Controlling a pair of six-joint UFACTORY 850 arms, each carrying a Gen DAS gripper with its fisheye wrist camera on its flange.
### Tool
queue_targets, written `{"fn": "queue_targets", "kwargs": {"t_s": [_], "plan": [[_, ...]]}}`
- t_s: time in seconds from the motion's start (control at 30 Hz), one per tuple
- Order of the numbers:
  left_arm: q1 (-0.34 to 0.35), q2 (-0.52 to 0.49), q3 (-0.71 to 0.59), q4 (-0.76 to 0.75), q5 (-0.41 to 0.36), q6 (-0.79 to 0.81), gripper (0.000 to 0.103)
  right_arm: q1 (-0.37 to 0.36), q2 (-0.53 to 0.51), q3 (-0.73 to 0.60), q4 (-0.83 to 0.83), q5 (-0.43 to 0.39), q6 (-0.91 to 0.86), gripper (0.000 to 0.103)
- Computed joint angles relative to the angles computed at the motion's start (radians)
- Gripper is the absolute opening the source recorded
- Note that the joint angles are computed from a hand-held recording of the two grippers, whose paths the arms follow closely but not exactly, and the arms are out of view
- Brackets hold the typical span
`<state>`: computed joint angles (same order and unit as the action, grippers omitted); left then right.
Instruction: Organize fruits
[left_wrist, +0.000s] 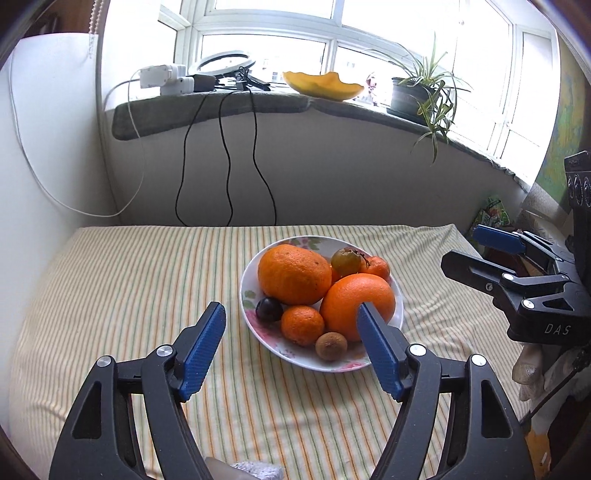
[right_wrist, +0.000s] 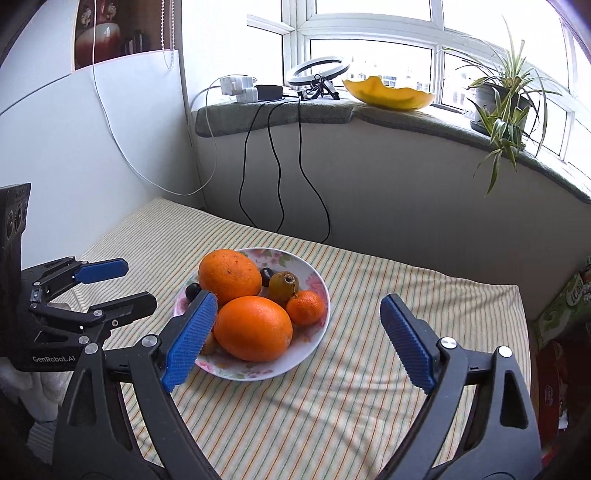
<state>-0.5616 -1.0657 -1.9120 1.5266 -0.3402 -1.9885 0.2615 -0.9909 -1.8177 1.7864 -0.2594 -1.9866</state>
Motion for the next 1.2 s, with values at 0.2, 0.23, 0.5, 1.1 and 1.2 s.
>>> {"fn": "queue_targets", "kwargs": {"t_s": [0.2, 0.23, 0.5, 1.1, 1.2], "plan": [[-0.007, 0.019, 0.037, 0.022, -0.019, -0.049, 0.077, -0.007, 0.066, 0.144, 0.455, -0.033, -0.413, 0.102], [-0.007, 0.021, 0.042, 0.026, -0.021, -0.055, 0.077, -0.006, 0.075, 0.161, 0.515, -0.039, -0.472, 0.102], [-0.014, 0.040, 0.071, 0.060, -0.038, -0.099, 0.080, -0.002, 0.103, 0.215, 0.609, -0.071, -0.562, 0.102], [-0.022, 0.066, 0.116, 0.126, -0.055, -0.171, 0.080, 0.006, 0.119, 0.246, 0.602, -0.083, -0.538, 0.102], [-0.023, 0.067, 0.119, 0.131, -0.063, -0.174, 0.080, 0.008, 0.118, 0.246, 0.609, -0.075, -0.545, 0.102]]}}
